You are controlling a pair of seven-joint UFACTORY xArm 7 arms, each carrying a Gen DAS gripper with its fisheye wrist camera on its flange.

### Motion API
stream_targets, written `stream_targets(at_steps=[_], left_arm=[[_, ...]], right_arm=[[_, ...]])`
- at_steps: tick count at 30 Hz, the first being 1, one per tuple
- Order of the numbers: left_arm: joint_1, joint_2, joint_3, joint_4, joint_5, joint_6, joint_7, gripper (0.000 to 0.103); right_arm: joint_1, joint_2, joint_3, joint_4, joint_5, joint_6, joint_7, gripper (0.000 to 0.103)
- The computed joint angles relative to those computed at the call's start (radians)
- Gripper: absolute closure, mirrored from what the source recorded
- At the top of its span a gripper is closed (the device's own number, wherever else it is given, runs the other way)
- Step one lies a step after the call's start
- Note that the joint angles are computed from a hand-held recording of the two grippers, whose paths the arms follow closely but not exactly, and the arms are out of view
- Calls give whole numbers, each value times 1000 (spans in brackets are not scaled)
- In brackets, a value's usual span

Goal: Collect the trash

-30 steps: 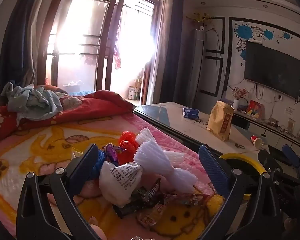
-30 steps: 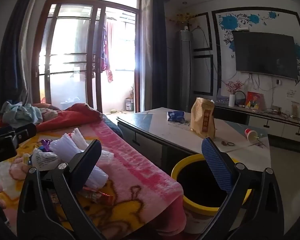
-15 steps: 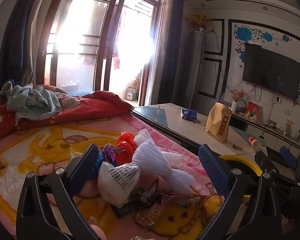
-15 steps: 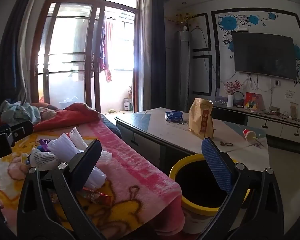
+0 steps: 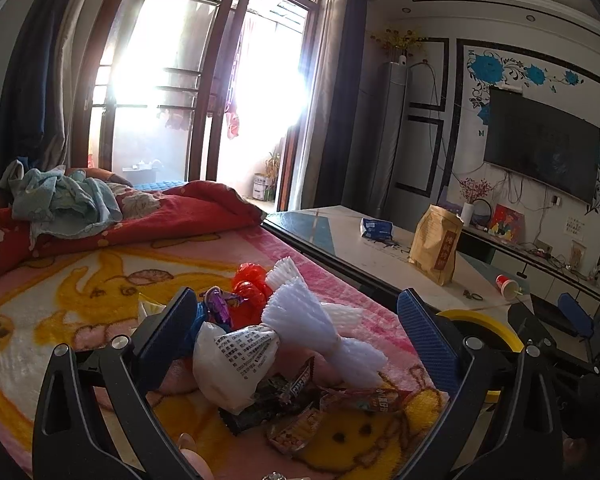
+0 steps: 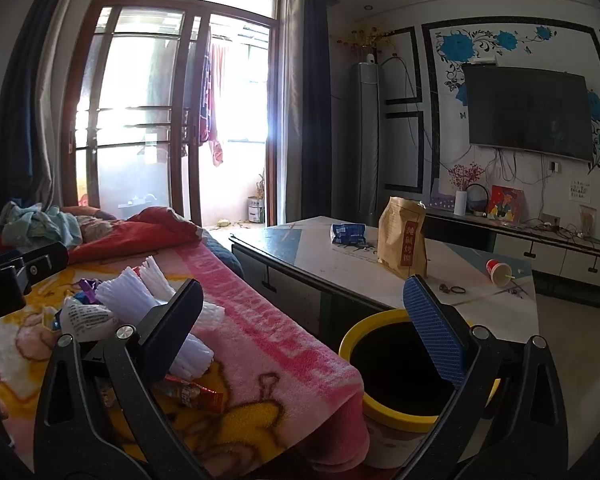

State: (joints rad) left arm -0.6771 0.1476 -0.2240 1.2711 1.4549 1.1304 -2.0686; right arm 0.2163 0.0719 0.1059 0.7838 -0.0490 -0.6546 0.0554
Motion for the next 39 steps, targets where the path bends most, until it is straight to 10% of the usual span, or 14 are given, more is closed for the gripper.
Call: stream_targets(at_steps=[20, 39], left_arm=[[1, -1, 0, -2, 0, -4, -1, 6], [54, -57, 3, -70, -45, 22, -64, 6]], right_arm=[[-1, -8, 0, 1, -3, 22, 3, 11], [-91, 60, 32, 130, -450, 117, 291, 11]])
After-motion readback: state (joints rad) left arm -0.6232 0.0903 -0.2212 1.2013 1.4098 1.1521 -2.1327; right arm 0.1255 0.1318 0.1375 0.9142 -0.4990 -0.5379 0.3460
